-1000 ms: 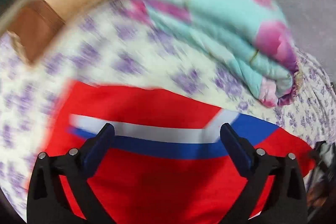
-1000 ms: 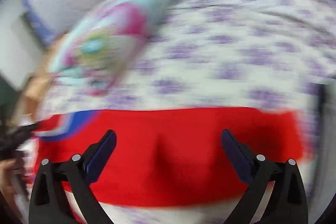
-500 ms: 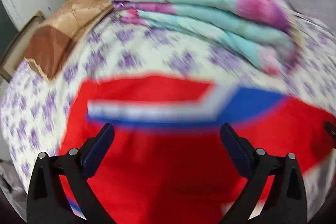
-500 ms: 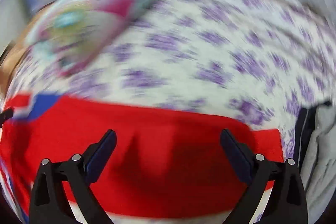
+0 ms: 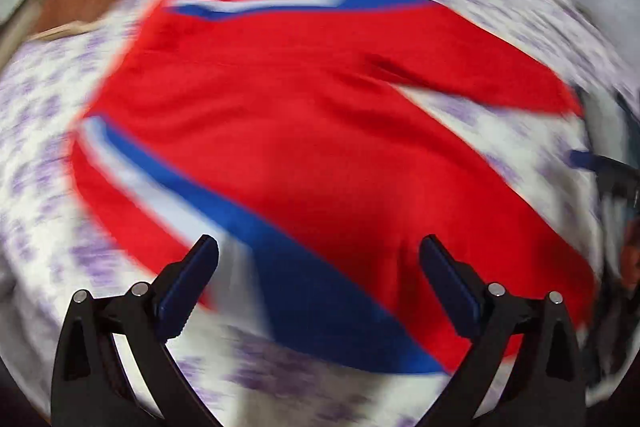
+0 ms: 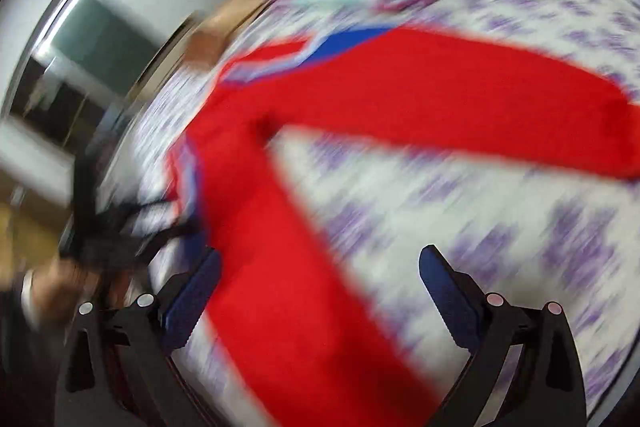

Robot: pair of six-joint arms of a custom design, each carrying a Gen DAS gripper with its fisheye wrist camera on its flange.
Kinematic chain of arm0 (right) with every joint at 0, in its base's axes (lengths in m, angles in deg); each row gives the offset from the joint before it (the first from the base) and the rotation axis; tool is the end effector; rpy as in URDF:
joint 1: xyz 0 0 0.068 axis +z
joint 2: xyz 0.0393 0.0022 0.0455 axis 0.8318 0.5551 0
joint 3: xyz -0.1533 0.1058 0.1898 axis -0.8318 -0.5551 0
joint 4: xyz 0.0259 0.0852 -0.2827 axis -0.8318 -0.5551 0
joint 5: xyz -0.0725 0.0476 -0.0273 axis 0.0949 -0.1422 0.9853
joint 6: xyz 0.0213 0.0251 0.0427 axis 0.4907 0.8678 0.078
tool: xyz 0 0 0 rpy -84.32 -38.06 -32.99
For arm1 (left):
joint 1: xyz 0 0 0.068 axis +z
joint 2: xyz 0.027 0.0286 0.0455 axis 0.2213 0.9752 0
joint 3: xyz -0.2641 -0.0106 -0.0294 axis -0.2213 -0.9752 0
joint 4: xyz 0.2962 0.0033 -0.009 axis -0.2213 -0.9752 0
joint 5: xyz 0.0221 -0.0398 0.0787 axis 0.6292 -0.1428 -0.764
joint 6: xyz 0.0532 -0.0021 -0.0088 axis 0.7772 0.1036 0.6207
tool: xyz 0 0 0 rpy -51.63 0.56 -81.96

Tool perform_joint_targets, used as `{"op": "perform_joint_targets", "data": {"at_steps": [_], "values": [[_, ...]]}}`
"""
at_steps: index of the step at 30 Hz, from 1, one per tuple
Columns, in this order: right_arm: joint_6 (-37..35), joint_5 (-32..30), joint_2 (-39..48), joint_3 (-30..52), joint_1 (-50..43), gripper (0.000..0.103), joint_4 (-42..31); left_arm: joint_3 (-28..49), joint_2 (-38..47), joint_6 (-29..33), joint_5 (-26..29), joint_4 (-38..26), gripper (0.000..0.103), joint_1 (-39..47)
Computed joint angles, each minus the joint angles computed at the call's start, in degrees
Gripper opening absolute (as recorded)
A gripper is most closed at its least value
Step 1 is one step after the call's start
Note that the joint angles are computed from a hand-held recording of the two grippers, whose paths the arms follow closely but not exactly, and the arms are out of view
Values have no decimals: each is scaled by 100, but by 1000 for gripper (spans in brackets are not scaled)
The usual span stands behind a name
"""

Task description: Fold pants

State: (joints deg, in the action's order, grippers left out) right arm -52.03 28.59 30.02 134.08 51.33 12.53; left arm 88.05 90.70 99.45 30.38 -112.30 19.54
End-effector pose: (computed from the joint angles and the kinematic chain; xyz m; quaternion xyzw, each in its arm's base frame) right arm 0.2835 -0.0044 0.2793 -0.0763 0.9433 0.2724 0.1736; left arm 0.3086 0.0274 0.2421 0.1568 0.9708 -0.0872 0.1594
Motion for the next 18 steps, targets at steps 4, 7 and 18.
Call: {"op": "perform_joint_targets", "data": {"at_steps": [4, 7, 18], "values": [[-712, -176, -114, -650, 177, 99, -934, -619, -520, 347, -159, 58, 98, -680], [-676, 702, -447, -1101, 121, 90, -627, -967, -553, -22, -670, -16, 98, -1087], [-282, 240, -628, -891, 182, 87, -660, -1639, -1565, -1524, -937, -93, 98, -2425]]}}
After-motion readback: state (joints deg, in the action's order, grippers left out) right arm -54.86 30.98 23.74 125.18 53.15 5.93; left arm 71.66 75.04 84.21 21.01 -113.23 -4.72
